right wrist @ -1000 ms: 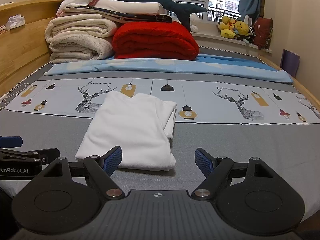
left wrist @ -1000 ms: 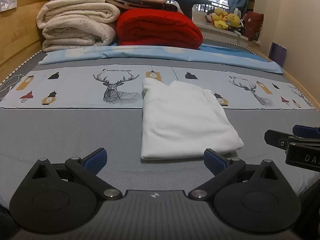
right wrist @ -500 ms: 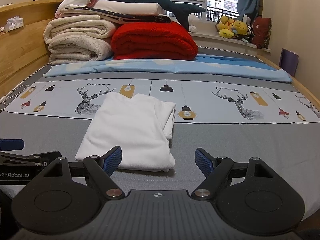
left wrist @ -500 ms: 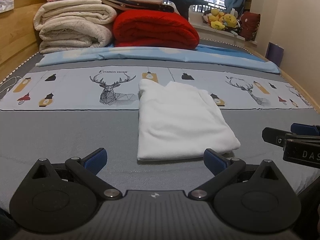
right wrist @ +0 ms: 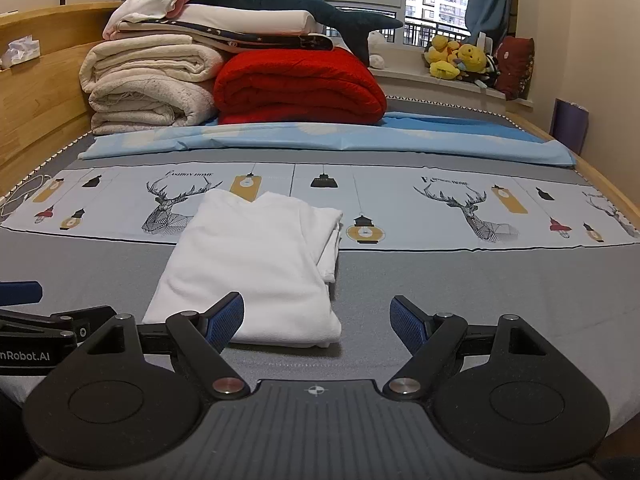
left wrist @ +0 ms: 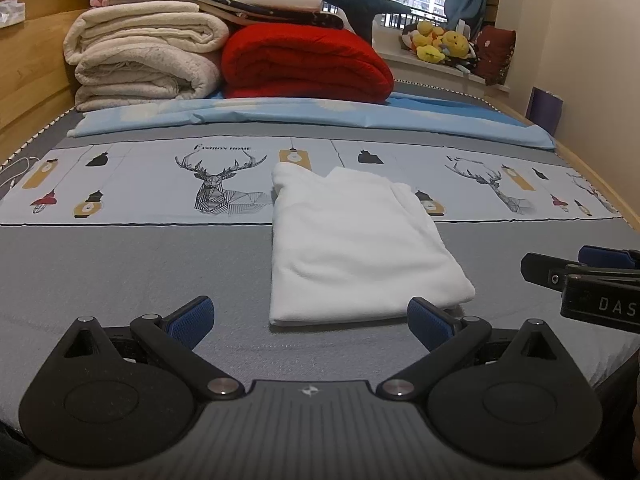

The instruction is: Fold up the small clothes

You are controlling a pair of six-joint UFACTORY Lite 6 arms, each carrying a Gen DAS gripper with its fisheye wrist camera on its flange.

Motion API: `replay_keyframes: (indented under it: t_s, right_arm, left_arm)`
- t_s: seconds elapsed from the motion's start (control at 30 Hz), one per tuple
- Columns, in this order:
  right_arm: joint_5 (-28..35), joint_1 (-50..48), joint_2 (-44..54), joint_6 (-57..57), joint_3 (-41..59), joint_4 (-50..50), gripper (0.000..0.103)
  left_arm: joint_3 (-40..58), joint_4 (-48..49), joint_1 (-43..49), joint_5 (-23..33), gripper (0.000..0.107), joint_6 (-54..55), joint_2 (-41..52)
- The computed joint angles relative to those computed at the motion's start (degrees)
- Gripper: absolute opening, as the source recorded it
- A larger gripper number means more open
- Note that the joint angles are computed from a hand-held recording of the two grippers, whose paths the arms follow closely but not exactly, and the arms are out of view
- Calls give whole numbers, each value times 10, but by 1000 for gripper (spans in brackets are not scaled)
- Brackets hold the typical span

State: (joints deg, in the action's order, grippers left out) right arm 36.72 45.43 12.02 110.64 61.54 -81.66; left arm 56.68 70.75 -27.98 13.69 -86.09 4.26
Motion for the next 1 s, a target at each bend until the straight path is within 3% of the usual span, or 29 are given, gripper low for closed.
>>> replay_keyframes:
  t_s: [1.0]
  right_arm:
    - [1,1,3,-1,-1,1,81]
  left_arm:
    - [-3,3,6,-10,103,3,3]
